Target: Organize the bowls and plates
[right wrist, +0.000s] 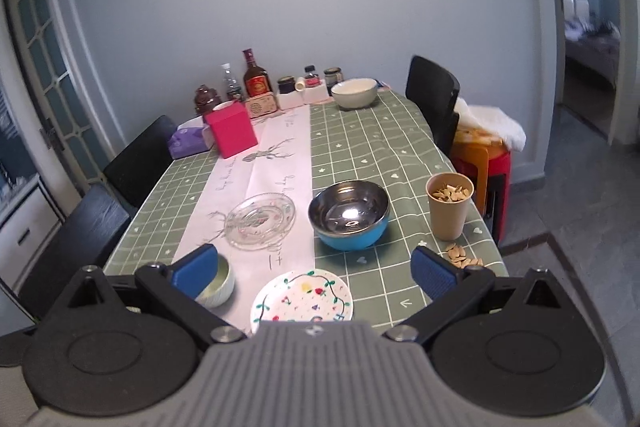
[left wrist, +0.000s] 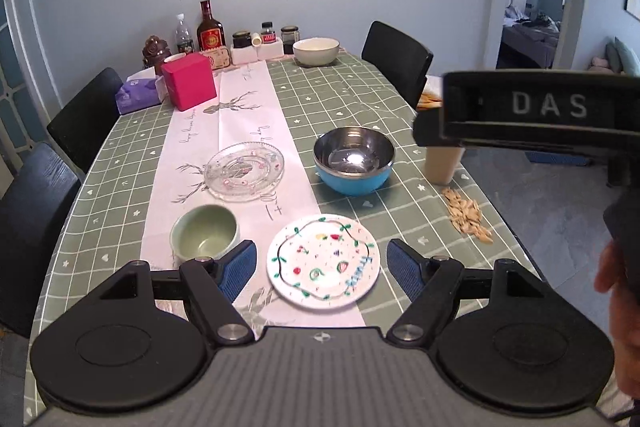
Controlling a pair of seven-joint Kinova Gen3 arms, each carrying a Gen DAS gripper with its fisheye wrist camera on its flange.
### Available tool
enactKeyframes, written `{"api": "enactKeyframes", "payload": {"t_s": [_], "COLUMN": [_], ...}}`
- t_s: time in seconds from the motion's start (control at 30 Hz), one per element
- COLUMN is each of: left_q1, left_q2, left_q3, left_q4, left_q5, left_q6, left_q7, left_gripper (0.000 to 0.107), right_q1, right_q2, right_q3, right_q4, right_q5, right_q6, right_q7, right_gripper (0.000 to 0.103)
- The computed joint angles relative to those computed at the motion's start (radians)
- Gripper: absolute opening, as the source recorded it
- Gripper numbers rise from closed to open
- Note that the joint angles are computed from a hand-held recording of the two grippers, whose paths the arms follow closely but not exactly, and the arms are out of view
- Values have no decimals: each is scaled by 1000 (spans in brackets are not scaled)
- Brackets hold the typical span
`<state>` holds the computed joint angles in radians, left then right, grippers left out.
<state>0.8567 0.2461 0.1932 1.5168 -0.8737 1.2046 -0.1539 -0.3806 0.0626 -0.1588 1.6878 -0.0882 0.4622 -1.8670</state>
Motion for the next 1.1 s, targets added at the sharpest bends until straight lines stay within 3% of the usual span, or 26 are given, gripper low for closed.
{"api": "enactKeyframes", "payload": {"t_s": [0.17,0.23,0.3,0.4,0.47,0.53,0.63,0.8,0.9,1.1], "left_q1": [-103,-136,-182,-165,-187,-204,-206,-212,-210,-214], "left_q2": [71,99,132,206,258,306,381,531,586,656], "left_q3": [-58,-76,-56,-127,-139,-155,-193,-250,-272,-308], "left_q4": [-140,-178,-204,-280,-335,-381,-441,-637,-703,-779], "left_q5": [127,163,168,186,228,266,283,348,361,382], "left_q6": [-23,-54,-88,-85,-89,-102,-122,-18,22,81], "left_q7": [-132,-196,-276,-321,-379,-412,-443,-496,-550,-544], "left_gripper": [87,87,87,87,87,86,86,83,81,81], "right_q1": [-99,-59,14,61,113,172,186,173,169,164], "right_q2": [142,211,285,402,468,530,597,666,713,755], "right_q3": [132,93,5,-60,-124,-190,-211,-200,-202,-207], "right_q4": [-176,-244,-316,-431,-487,-521,-563,-606,-659,-699], "right_q5": [51,95,174,281,287,230,209,207,187,159], "right_q6": [85,96,109,162,190,187,192,187,216,226], "right_q7": [-49,-115,-183,-300,-335,-306,-270,-224,-200,-168], "right_gripper": [100,98,97,85,78,77,76,75,61,48]}}
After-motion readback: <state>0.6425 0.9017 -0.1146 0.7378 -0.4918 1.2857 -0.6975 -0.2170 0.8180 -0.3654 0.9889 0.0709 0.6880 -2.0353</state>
